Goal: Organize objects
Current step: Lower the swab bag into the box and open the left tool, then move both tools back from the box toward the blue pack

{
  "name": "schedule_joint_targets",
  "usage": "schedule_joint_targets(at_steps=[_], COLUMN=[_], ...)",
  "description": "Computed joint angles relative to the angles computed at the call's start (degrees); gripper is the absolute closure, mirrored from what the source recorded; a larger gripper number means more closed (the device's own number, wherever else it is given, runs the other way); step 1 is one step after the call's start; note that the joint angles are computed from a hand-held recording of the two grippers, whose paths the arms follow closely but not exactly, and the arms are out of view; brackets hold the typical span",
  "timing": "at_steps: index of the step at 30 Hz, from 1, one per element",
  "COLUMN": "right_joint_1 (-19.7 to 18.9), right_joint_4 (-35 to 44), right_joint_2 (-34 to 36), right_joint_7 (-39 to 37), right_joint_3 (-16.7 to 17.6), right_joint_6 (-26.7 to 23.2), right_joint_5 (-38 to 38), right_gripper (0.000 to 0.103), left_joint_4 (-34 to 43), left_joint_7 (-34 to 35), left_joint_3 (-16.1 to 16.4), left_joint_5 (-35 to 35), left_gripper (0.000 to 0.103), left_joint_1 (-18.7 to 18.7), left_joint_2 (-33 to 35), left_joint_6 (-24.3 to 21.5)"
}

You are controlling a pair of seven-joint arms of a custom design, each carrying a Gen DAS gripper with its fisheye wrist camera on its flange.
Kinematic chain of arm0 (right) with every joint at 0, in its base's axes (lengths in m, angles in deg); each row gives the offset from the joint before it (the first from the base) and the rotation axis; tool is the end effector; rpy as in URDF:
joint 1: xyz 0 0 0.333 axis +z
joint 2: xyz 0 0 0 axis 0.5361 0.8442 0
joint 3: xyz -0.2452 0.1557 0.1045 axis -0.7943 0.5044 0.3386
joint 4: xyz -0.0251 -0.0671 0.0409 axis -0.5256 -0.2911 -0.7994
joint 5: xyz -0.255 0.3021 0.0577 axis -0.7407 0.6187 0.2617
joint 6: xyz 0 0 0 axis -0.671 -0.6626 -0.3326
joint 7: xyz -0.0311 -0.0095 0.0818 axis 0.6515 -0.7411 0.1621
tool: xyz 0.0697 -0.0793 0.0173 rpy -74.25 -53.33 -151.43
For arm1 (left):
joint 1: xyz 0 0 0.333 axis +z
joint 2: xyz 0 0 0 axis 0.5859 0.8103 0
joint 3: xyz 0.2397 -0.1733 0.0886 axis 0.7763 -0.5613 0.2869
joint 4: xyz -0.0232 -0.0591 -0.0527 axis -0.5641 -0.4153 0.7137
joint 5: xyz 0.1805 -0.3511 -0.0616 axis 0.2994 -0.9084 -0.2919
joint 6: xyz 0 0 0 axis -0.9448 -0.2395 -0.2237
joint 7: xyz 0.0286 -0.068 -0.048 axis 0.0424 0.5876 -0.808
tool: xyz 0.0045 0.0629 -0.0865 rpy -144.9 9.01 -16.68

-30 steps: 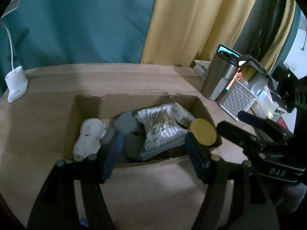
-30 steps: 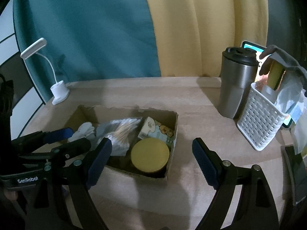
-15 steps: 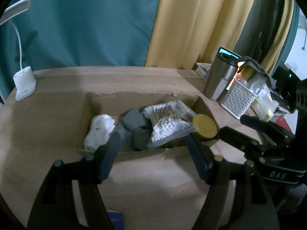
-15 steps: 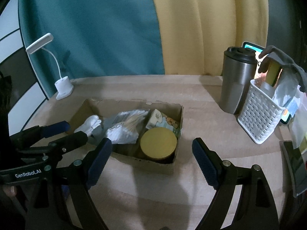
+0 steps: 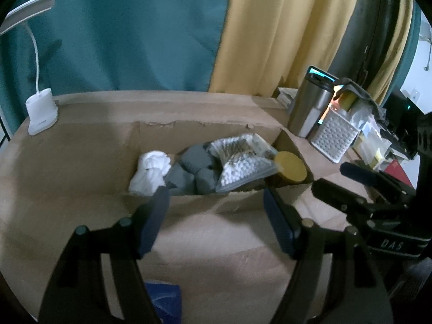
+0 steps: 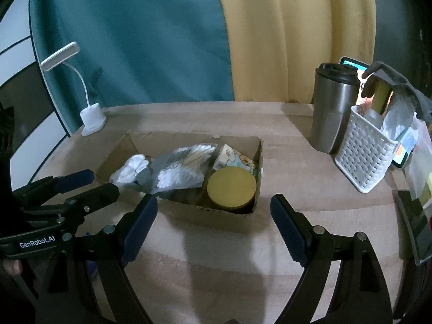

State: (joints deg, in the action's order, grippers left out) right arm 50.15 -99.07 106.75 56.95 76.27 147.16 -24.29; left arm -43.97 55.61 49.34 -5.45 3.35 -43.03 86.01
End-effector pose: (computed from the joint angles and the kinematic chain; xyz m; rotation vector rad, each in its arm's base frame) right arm 0.6425 0.3838 0.3642 -2.0420 1.0843 -0.3280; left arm 0.5969 -0.4099 0.3626 -1.8958 1.6638 -0.9323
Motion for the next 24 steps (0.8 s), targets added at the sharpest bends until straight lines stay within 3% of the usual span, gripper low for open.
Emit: schedule_joint_targets(at_steps=[24], right_joint_1=[0.16], right_joint_4=[-7.85], right_joint_2=[-4.02], right_joint_7=[1.8], right_joint_3=[0.53], right_joint_6=[2.88], right_joint_5=[-0.75], right_gripper=[0.015], left_joint_4=[-9.84], left_joint_7=[-8.05], left_joint_3=[-2.13], left_joint_5=[7.27], left_gripper=[0.029], left_joint_1=[1.53], left_joint_2=[-6.11], left_joint_6=[0.18])
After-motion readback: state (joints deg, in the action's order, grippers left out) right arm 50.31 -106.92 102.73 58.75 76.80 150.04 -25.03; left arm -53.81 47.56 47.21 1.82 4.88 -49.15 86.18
